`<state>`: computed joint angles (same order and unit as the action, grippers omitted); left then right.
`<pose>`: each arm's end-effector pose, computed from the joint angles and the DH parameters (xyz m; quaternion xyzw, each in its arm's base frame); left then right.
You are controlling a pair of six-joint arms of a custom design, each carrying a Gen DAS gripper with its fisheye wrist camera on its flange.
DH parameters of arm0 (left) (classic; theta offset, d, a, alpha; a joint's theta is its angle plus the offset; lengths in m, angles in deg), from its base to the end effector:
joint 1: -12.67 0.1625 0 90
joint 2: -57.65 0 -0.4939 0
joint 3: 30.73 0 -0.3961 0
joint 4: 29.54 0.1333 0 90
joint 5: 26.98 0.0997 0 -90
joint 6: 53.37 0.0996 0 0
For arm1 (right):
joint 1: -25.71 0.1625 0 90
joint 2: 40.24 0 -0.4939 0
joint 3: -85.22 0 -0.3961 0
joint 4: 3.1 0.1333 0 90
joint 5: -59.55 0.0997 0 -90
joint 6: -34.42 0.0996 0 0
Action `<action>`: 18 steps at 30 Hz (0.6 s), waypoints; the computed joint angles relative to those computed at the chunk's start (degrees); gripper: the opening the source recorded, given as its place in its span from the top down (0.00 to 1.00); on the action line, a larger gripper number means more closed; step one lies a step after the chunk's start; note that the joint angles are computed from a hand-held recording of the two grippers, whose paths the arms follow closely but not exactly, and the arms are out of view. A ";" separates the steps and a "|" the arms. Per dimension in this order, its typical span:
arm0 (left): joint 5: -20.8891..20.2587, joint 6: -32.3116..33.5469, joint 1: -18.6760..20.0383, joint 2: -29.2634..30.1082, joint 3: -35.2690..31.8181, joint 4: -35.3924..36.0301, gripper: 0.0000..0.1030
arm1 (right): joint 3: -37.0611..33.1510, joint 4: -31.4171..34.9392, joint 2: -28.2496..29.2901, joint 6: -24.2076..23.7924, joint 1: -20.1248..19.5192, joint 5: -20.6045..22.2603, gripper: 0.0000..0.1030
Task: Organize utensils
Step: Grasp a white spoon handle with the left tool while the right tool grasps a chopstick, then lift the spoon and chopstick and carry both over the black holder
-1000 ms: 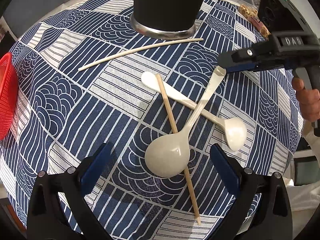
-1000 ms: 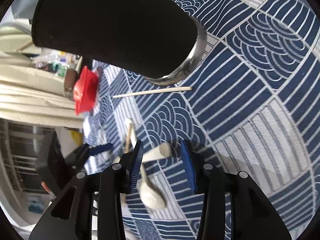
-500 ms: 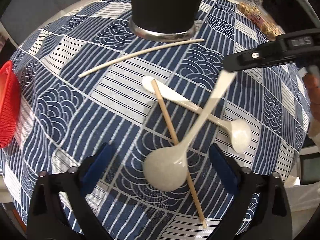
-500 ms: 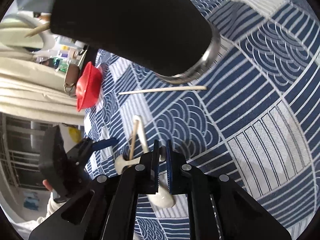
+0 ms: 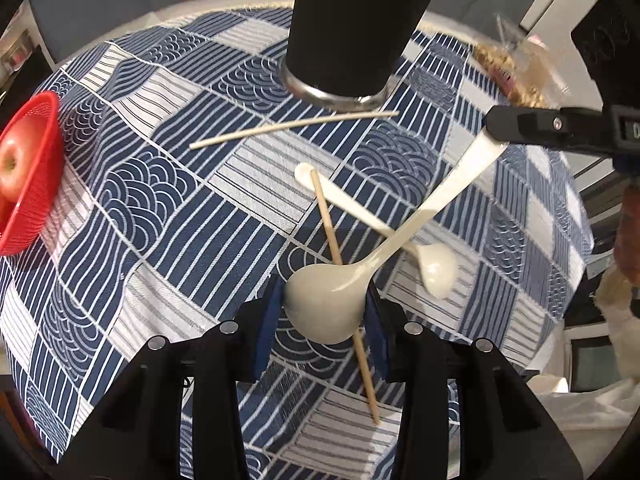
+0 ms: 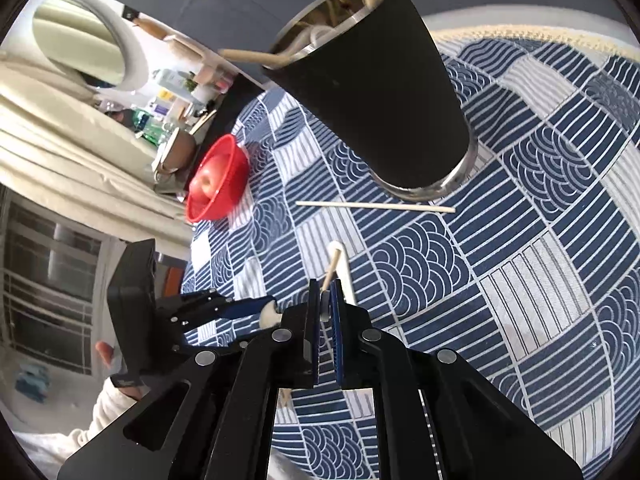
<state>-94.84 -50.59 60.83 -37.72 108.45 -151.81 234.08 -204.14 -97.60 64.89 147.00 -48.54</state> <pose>-0.0854 -0.3515 0.2697 0.3885 0.8960 0.0291 0.2130 0.2857 -0.2730 0.1266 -0.0197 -0.9734 0.2233 0.0470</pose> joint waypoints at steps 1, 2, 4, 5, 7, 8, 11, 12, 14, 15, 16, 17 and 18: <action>0.40 -0.12 -0.95 -0.92 -0.04 0.55 0.61 | -0.13 0.15 -0.34 0.37 0.83 -0.55 0.95; 0.63 0.08 -1.23 -1.24 -0.12 0.75 0.61 | -0.34 0.59 -0.66 0.78 1.53 -1.12 0.95; 1.46 -0.72 -3.18 -2.38 0.19 1.61 0.61 | -0.94 2.31 -1.34 1.77 3.53 -3.47 0.95; 1.68 -1.13 -4.04 -2.90 0.31 2.09 0.61 | -1.36 4.03 -1.66 2.35 4.51 -5.28 0.95; 1.97 -2.47 -5.39 -3.44 0.12 3.54 0.61 | -1.69 5.81 -2.26 4.02 6.01 -7.10 0.95; 1.91 -2.67 -5.82 -3.65 -0.03 3.99 0.61 | -1.56 5.85 -2.74 4.76 6.89 -8.11 0.95; 1.28 -3.21 -7.63 -4.59 0.04 4.66 0.61 | -1.48 7.62 -4.54 5.91 8.74 -9.96 0.95; 0.98 -3.46 -8.14 -4.65 -0.07 4.74 0.61 | -1.64 8.51 -5.28 6.63 9.80 -11.12 0.95; 0.10 -3.48 -8.99 -5.00 -0.63 5.24 0.61 | -1.77 9.69 -6.57 7.41 11.35 -12.87 0.95; -0.21 -3.65 -9.43 -5.10 -0.82 5.48 0.61 | -1.95 10.65 -7.25 7.96 12.10 -13.70 0.95; -0.53 -3.81 -10.28 -5.19 -1.10 5.62 0.61 | -2.16 11.68 -7.97 8.42 12.77 -14.52 0.95; -0.74 -3.91 -10.88 -5.20 -1.28 5.67 0.61 | -2.34 12.81 -8.88 8.80 13.45 -15.29 0.95; -0.94 -3.94 -11.55 -5.10 -1.55 5.54 0.61 | -2.63 14.12 -9.91 9.23 14.25 -16.27 0.95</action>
